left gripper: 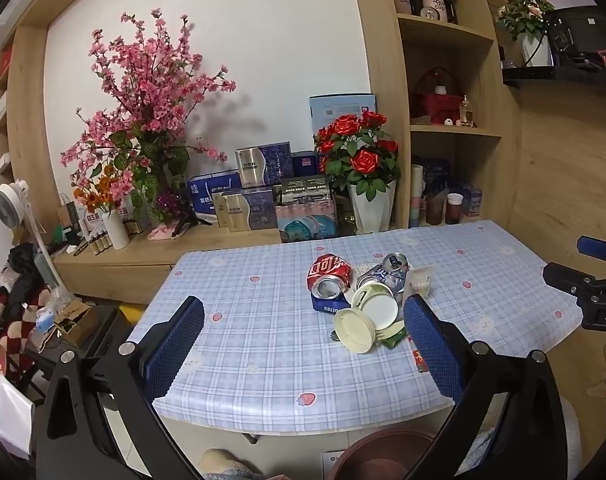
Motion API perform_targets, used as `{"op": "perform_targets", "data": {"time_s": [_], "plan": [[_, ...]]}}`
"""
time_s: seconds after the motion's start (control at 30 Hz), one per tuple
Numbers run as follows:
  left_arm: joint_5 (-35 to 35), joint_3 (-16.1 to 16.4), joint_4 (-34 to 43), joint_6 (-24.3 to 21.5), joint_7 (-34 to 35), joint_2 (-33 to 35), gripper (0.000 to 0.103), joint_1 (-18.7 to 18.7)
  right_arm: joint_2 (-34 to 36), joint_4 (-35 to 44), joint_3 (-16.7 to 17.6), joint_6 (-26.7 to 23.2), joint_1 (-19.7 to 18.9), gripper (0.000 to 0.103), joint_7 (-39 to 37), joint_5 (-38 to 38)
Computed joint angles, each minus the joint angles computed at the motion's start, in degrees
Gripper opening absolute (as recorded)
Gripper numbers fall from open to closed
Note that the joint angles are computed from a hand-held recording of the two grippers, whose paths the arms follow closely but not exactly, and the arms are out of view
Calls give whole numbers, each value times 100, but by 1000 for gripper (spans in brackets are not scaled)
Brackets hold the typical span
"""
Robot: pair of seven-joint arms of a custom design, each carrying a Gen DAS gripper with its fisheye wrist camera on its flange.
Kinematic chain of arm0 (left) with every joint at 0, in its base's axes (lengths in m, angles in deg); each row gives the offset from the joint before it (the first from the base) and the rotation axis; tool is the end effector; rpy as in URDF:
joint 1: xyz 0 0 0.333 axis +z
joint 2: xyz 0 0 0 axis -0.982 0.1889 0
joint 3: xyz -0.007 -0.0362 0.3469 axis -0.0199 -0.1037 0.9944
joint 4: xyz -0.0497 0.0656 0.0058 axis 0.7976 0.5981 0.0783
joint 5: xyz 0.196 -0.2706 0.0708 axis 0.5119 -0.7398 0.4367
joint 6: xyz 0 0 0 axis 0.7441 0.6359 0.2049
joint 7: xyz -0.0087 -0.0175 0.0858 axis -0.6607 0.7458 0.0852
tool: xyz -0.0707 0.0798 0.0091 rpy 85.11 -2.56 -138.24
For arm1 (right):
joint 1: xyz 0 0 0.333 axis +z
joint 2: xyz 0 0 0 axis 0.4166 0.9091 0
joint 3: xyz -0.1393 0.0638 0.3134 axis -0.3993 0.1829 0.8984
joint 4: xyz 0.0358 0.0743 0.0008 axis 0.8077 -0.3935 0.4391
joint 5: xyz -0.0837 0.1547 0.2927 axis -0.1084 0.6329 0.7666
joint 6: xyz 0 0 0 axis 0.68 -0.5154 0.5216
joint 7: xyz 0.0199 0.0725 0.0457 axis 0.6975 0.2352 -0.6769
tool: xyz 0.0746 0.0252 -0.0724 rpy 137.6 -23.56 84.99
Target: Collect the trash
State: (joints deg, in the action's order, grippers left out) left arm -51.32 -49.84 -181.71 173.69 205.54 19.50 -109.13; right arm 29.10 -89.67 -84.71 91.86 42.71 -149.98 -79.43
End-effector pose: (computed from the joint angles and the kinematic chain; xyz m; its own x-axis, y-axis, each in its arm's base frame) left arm 0.5213 -0.2221 0.4977 -0.2824 -0.9522 -0.1161 -0.3808 0.2224 -0.8975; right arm 0.4777 0.2321 0.4795 -0.1325 -0.9909 -0.0245 -0.5089 0.0892 -0.8562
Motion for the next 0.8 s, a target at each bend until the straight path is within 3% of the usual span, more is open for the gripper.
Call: {"op": "perform_targets", "data": {"time_s": [0.27, 0.43, 0.8], "plan": [[135, 13, 52, -45, -97, 43, 98, 44, -12, -1, -17, 22, -12, 97, -148, 112], [-123, 19, -17, 244, 182, 18, 98, -56, 9, -2, -16, -5, -8, 97, -120, 92], [-399, -145, 84, 365, 492, 128, 98, -5, 34, 0, -16, -6, -2, 97, -62, 26]]}}
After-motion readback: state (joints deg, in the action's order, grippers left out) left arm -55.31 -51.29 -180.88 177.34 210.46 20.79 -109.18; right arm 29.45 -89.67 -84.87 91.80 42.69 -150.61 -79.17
